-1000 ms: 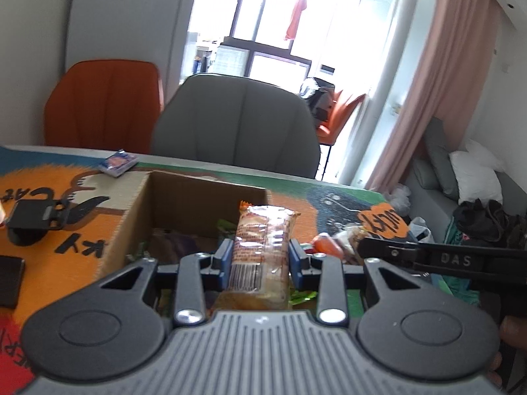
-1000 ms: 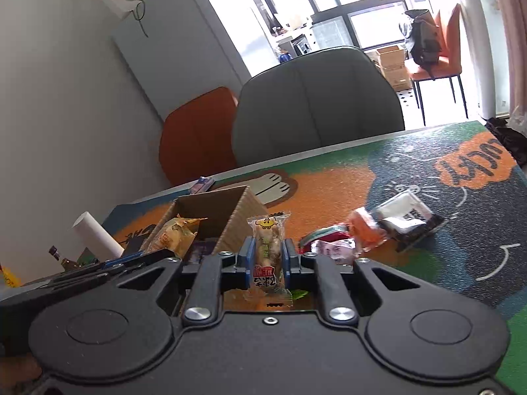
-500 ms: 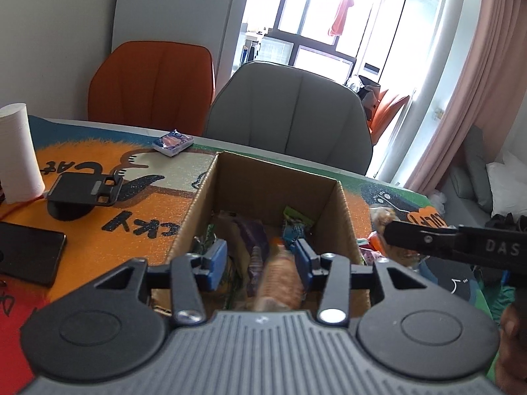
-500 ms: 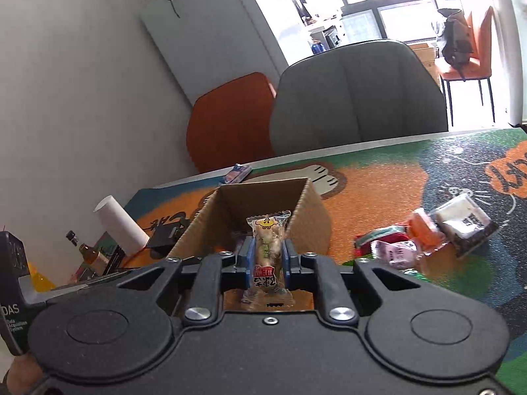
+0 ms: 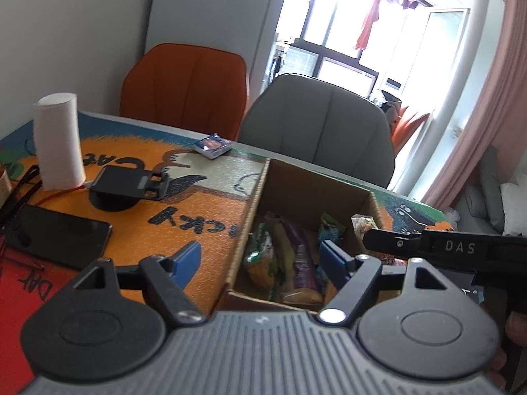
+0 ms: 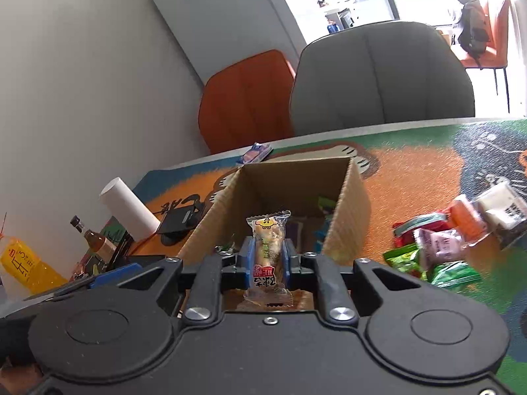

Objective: Organize snacks
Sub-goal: 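Open both tools over the box to drop the bread roll and small packet, then move both tools from the box back to the snack pile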

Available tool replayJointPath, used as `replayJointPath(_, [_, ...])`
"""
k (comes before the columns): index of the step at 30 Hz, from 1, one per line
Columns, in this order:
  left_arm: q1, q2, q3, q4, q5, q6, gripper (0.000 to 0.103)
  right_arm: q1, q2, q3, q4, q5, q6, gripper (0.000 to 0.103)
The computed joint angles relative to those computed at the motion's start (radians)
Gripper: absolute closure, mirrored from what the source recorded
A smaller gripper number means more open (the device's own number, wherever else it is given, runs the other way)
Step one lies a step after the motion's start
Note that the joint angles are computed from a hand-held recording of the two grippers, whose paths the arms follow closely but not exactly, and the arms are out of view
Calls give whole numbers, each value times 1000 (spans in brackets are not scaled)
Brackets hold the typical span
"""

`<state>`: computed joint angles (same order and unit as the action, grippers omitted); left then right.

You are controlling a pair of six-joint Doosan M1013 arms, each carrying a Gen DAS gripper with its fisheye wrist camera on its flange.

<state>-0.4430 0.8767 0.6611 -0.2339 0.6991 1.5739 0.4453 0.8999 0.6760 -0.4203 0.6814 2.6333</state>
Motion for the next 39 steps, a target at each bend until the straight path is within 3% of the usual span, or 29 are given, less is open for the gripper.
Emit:
replayJointPath(5, [11,-6,14,43,5,-66,23,-3,29,-45,71,-17,-45,84])
replayJointPath(6, [12,-9,20,53,2,-80,23,-3,32,-47,83,-31,-46,77])
replayJointPath(8, [14,-12,26,72,2,-108,20,-3,37,-52,85,-46,-48,72])
replayJointPath(13, [15,-11,24,82,4,-123,9,3,32,-48,61,-25,-30,42])
replayJointPath(15, [12,-10,26,79,-5,-119,6,7,21,-29,26,-18,-6,28])
replayJointPath(20, [4,0,11,44,9,-75,0,15,-29,49,-85,-1,68,7])
replayJointPath(27, [-12,0,10,-8,15,-17,0,17,-106,180,-206,-8,172,1])
replayJointPath(39, [-50,14,-27,-113,82,149,0,20,-181,310,-283,80,241,0])
